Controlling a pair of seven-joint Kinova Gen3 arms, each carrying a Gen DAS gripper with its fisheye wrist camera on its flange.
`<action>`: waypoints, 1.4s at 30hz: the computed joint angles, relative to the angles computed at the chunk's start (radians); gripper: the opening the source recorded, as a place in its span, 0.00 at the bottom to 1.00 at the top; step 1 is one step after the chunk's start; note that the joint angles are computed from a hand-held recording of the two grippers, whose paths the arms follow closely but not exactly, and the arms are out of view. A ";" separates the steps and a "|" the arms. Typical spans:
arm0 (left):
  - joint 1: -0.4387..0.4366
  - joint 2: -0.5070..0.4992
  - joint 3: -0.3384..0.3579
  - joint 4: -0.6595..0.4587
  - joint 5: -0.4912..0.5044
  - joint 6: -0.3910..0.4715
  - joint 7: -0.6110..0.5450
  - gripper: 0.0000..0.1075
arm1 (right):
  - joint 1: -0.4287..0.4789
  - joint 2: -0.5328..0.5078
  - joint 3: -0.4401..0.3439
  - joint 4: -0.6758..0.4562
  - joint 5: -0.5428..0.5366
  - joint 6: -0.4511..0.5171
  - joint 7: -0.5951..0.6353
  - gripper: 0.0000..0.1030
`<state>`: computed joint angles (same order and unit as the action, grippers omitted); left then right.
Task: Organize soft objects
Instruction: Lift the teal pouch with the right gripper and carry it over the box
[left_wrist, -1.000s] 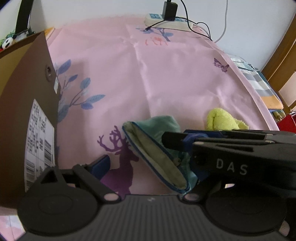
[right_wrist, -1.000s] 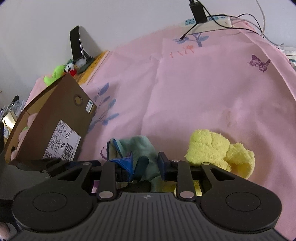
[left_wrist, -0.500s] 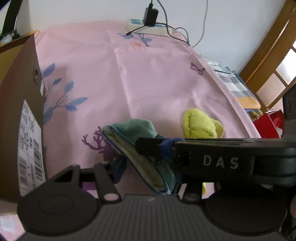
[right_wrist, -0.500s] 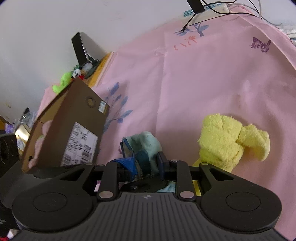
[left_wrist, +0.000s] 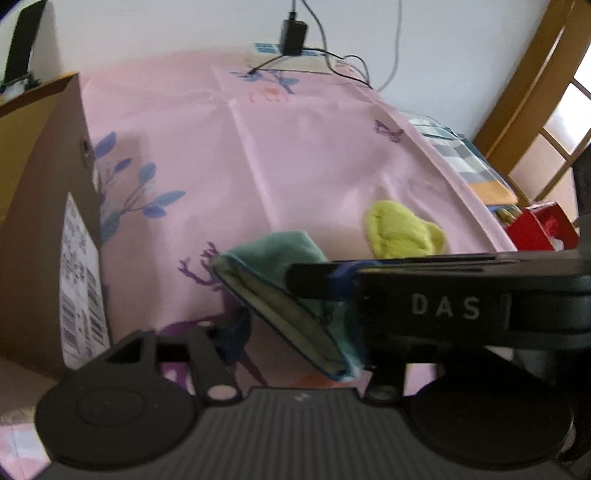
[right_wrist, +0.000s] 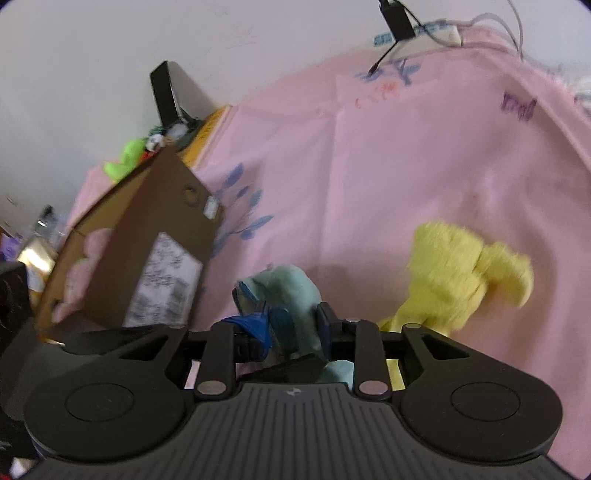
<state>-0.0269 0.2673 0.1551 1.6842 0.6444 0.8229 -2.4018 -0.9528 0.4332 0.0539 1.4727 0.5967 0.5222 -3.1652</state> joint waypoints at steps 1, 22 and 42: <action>-0.002 0.003 0.001 0.002 0.007 -0.009 -0.005 0.62 | 0.016 0.009 -0.018 -0.019 -0.014 0.025 0.038 0.11; -0.053 -0.032 -0.003 0.007 0.101 0.154 -0.198 0.36 | -0.022 -0.059 0.039 0.088 -0.135 -0.148 -0.060 0.11; -0.253 -0.126 -0.175 -0.117 0.309 0.489 -0.538 0.36 | -0.119 -0.030 0.019 -0.168 0.154 -0.043 -0.213 0.11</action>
<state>-0.2798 0.1415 -0.0196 1.5676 0.9533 1.3122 -2.9400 -1.0722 0.4029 0.0727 1.3051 0.7505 0.4797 -3.3782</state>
